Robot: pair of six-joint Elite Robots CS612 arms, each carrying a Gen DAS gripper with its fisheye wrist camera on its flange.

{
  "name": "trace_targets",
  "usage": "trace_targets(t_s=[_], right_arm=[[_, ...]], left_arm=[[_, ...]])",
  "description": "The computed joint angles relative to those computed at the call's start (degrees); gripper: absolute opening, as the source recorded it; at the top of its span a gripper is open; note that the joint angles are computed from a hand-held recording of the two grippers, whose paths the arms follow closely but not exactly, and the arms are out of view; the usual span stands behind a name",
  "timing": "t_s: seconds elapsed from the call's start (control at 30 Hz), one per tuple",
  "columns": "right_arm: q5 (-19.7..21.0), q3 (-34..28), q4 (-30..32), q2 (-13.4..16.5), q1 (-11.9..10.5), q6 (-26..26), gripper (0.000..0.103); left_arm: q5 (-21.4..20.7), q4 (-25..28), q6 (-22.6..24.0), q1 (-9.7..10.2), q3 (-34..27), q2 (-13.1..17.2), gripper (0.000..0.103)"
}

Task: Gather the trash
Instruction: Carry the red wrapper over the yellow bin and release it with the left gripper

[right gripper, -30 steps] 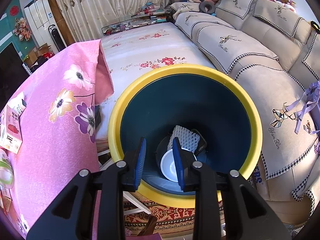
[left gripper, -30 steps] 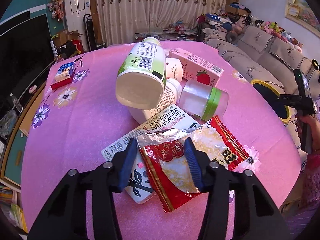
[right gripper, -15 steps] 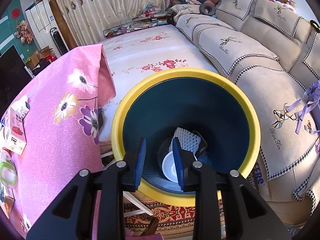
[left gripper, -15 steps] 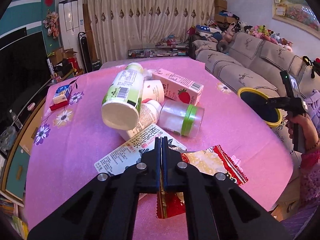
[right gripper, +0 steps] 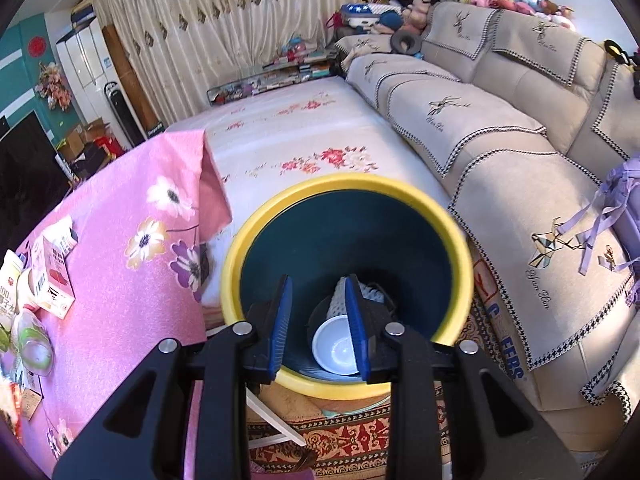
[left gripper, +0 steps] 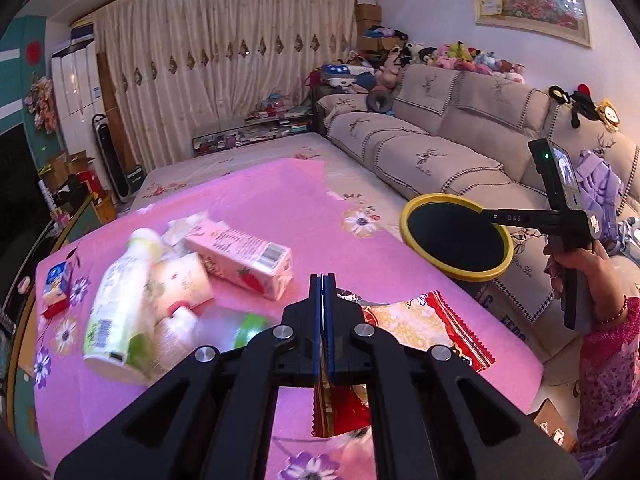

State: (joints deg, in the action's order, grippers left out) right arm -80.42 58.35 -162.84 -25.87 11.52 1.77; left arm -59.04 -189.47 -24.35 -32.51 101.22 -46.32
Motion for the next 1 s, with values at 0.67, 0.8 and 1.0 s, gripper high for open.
trace_targets(t_s=[0.67, 0.8, 1.0], right_arm=[[-0.88, 3.89, -3.28, -1.34, -4.26, 3.36, 0.026], [-0.83, 3.76, -3.23, -1.07, -4.57, 3.96, 0.026], [-0.67, 3.71, -2.98, -0.91, -4.83, 4.4, 0.026]], left_arm=[[-9.31, 23.06, 12.32, 2.14, -40.63, 19.79, 0.003], [-9.58, 28.73, 12.31, 2.3, -47.32, 23.39, 0.003], [-9.86, 34.17, 12.98, 2.19, -54.14, 27.32, 0.004]])
